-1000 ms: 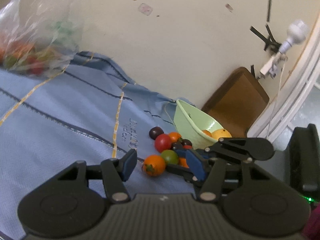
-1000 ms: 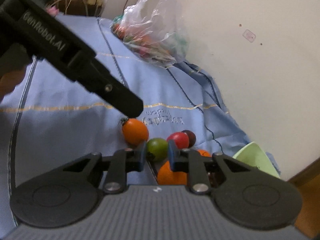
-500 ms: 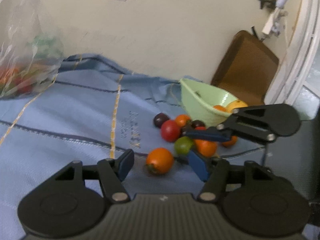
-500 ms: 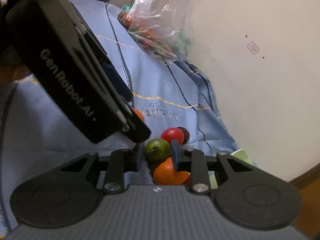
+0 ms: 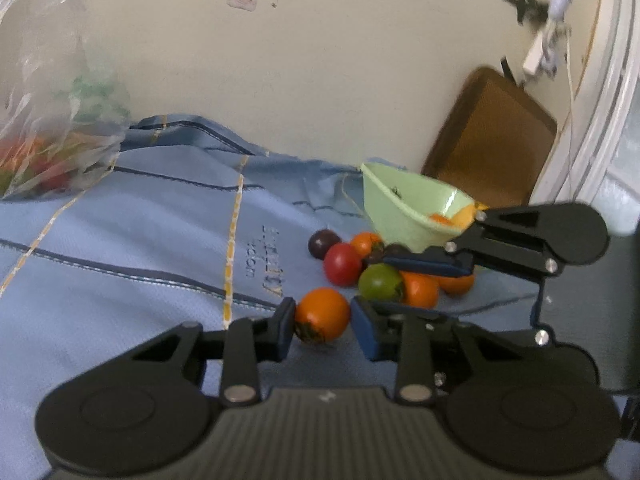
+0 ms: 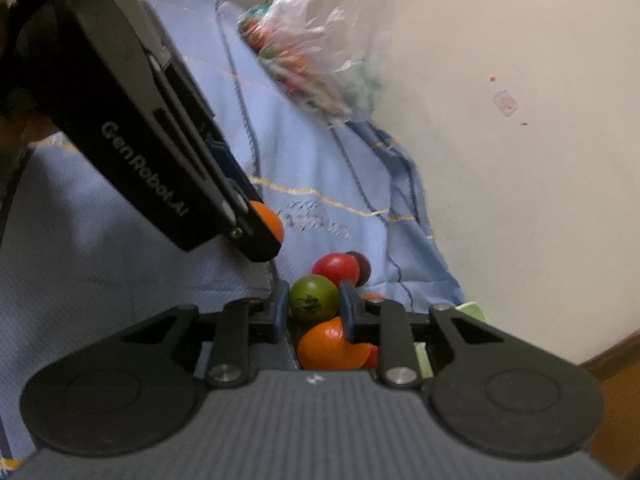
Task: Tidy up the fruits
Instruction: 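Release the orange tomato into the basket with the left gripper while the right releases the green one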
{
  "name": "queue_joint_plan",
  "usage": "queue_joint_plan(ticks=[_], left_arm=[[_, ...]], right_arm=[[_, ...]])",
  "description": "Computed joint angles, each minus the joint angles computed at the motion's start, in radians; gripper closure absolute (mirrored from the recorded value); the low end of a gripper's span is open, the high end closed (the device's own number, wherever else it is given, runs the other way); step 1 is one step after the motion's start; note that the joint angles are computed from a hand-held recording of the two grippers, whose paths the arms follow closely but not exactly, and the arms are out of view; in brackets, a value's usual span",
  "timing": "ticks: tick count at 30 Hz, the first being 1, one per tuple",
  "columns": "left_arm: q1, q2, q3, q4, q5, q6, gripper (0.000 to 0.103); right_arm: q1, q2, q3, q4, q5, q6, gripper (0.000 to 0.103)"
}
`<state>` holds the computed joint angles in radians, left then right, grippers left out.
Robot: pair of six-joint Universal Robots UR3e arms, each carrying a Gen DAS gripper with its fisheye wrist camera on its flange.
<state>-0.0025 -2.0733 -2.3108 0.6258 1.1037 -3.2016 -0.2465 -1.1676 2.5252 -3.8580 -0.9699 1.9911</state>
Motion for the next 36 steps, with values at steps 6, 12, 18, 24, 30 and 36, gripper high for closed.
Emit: queue_joint_plan(ticks=[6,12,18,24,30,36], left_arm=[[0.012,0.031,0.065,-0.038,-0.095,-0.08,0.073],[-0.134,-0.079,0.481,-0.308,-0.039,-0.116,0.072],[-0.241,-0.345,1.027,-0.644,0.019,-0.142,0.072],[-0.274,-0.474,1.288,-0.816,0.073,-0.151,0.067],[-0.257,-0.428,1.19,-0.727,0.064,-0.177,0.064],[-0.206,-0.278,0.874,-0.497,0.001,-0.243,0.062]], right_arm=[[-0.2,-0.001,0.083,-0.166,0.201,0.231,0.074],[-0.38,-0.036,0.013,-0.063,0.229,0.533,0.074],[-0.38,0.055,-0.106,-0.055,0.19,0.631,0.073],[-0.319,0.187,-0.195,-0.168,0.113,0.705,0.07],[-0.437,0.14,-0.173,-0.164,0.205,0.786,0.07],[-0.625,-0.058,-0.037,0.145,0.38,0.641,0.071]])
